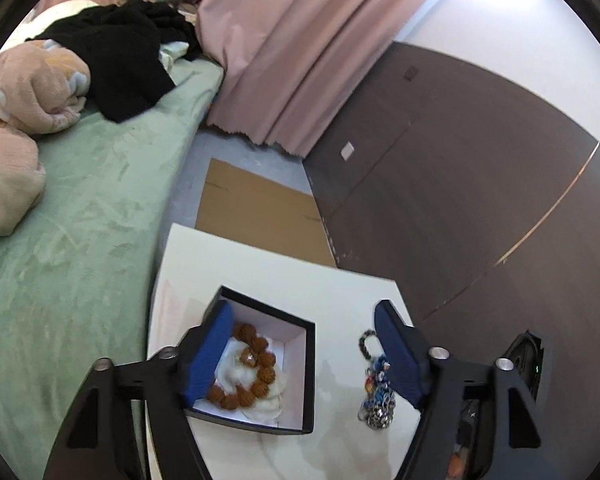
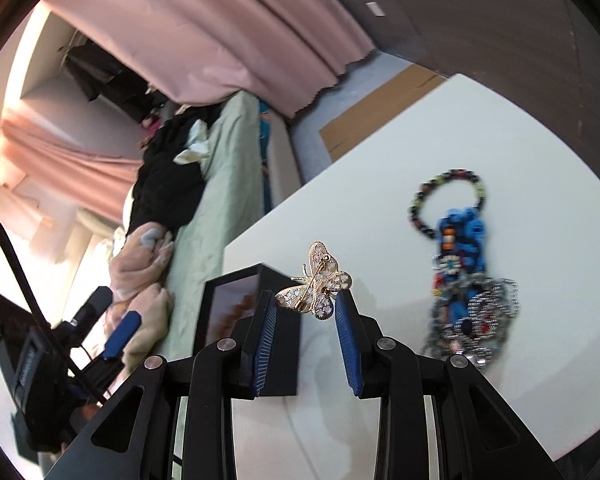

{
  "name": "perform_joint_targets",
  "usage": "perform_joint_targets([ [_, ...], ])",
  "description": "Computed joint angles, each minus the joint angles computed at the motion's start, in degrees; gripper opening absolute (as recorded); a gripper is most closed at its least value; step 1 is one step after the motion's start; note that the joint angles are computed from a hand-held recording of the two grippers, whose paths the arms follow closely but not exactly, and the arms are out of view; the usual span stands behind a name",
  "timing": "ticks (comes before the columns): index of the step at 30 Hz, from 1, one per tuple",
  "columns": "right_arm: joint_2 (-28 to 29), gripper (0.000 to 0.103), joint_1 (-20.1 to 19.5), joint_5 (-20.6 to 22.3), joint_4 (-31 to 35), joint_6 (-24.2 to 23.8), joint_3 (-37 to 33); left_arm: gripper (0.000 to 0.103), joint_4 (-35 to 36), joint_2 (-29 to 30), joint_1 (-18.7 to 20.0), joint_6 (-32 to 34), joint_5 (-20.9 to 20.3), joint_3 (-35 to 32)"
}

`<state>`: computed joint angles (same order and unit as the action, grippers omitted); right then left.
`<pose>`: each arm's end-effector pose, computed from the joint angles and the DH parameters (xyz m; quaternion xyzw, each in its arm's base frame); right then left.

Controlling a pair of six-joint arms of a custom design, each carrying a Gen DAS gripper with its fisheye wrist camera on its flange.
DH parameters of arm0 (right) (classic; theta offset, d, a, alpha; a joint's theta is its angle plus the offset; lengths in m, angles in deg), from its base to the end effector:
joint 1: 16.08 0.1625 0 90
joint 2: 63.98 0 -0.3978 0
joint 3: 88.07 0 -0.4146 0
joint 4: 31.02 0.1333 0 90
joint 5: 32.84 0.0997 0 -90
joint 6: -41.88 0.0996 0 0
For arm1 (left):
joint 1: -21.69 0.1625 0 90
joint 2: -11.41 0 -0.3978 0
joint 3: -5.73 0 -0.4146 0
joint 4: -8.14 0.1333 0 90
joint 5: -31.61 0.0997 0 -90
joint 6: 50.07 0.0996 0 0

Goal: Organize jewelry
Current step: 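Lower the brown bracelet into the box with the left tool while the right tool grasps the gold butterfly brooch, then lower the gold butterfly brooch into the box and open the right tool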

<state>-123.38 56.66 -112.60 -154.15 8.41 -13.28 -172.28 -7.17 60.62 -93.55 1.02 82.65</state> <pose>-0.0715 -0.7391 0.3319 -0.1524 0.9723 -0.1765 0.0139 -0.4116 -0.6141 -0.0536 -0.0814 0.8420 -0.5127 0.1468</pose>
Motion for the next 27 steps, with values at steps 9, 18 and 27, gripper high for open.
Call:
perform_joint_targets([
  [9, -1.31, 0.032, 0.8, 3.11, 1.05, -3.62, 3.06, 0.075, -0.64, -1.9, 0.03, -2.24, 0.6, 2.95],
  [18, -0.96, 0.032, 2.36, 3.64, 0.66, -5.21, 5.79, 0.075, -0.16, -3.87, -0.07, -4.89, 1.87, 6.08],
  [27, 0.82, 0.065, 3.32, 3.09, 2.27, -4.15, 4.99, 0.075, -1.14, -5.24, 0.06, -6.59, 2.35, 8.35],
])
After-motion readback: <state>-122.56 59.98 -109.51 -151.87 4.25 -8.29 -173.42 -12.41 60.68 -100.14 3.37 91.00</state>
